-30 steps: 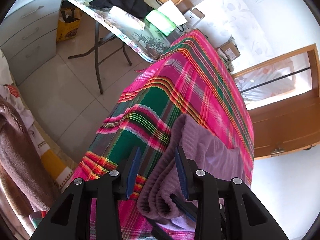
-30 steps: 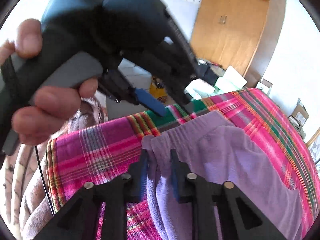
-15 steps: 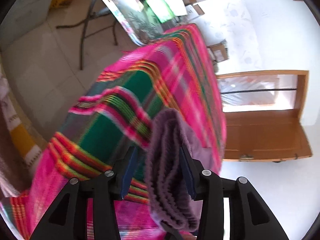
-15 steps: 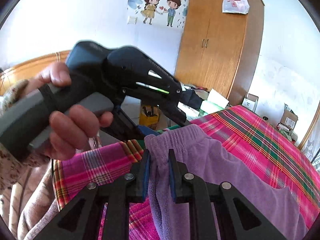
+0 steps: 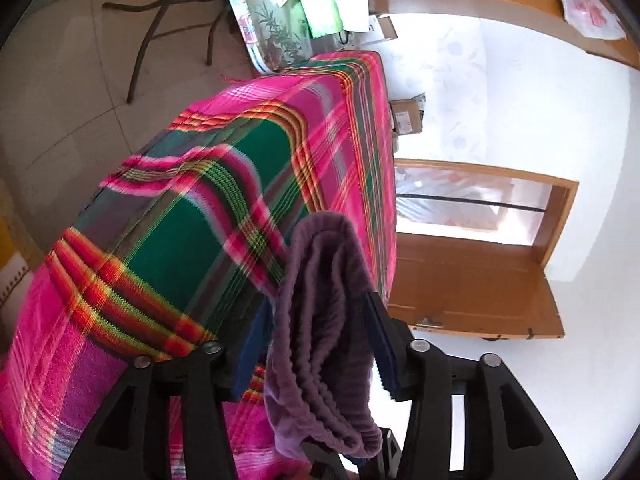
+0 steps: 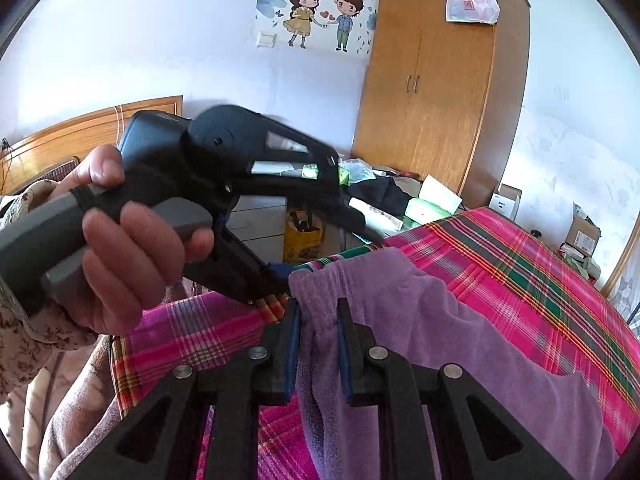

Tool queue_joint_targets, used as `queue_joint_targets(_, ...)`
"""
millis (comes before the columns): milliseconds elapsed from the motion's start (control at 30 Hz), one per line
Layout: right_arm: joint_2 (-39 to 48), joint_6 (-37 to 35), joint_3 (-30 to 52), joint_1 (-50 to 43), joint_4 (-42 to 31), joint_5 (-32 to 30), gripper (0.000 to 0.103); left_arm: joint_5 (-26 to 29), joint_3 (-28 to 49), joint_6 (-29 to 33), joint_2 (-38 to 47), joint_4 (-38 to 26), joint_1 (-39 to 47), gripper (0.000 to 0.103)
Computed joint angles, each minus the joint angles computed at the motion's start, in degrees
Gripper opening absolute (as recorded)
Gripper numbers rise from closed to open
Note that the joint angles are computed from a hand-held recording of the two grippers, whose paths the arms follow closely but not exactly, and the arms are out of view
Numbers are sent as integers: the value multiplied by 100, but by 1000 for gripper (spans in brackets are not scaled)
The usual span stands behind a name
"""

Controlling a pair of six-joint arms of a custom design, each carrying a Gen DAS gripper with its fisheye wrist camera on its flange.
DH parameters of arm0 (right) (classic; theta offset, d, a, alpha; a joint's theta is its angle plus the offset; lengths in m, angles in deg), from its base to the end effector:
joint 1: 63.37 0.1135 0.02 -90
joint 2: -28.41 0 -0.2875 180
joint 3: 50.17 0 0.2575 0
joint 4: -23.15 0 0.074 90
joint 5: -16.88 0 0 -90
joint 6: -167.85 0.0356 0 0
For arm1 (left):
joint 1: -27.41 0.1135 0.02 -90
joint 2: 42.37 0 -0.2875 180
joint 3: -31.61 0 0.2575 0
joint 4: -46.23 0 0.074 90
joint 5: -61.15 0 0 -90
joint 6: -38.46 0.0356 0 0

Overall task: Fold clothes
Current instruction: 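Hold the purple waistband raised with the left gripper while the right gripper grips beside it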

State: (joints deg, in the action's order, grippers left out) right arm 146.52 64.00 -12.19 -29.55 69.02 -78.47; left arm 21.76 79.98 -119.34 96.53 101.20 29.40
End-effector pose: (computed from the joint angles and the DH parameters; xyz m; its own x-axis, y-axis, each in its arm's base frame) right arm 0.2391 0.1642 0.0518 -0.3061 -0.4920 -0.8150 -0.7122 0.6865 -0.1469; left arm 0.3136 -0.0166 -0.0112 -0.7810 -0.6150 0.1088 -0.3090 0.2292 -0.9230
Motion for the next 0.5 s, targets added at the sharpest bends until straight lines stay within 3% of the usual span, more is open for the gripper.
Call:
queue_joint_targets(100, 8, -43, 3, -10, -40, -16, 17, 80, -79, -505, 219, 790, 48, 55)
queue_joint_targets(167, -6, -70, -33, -56, -12, -70, 17, 6, -101, -439, 117, 650, 18, 56)
queue_joint_targets(500, 255, -263, 532, -367, -412, -432, 17, -290, 597, 633, -477, -1815, -370, 54)
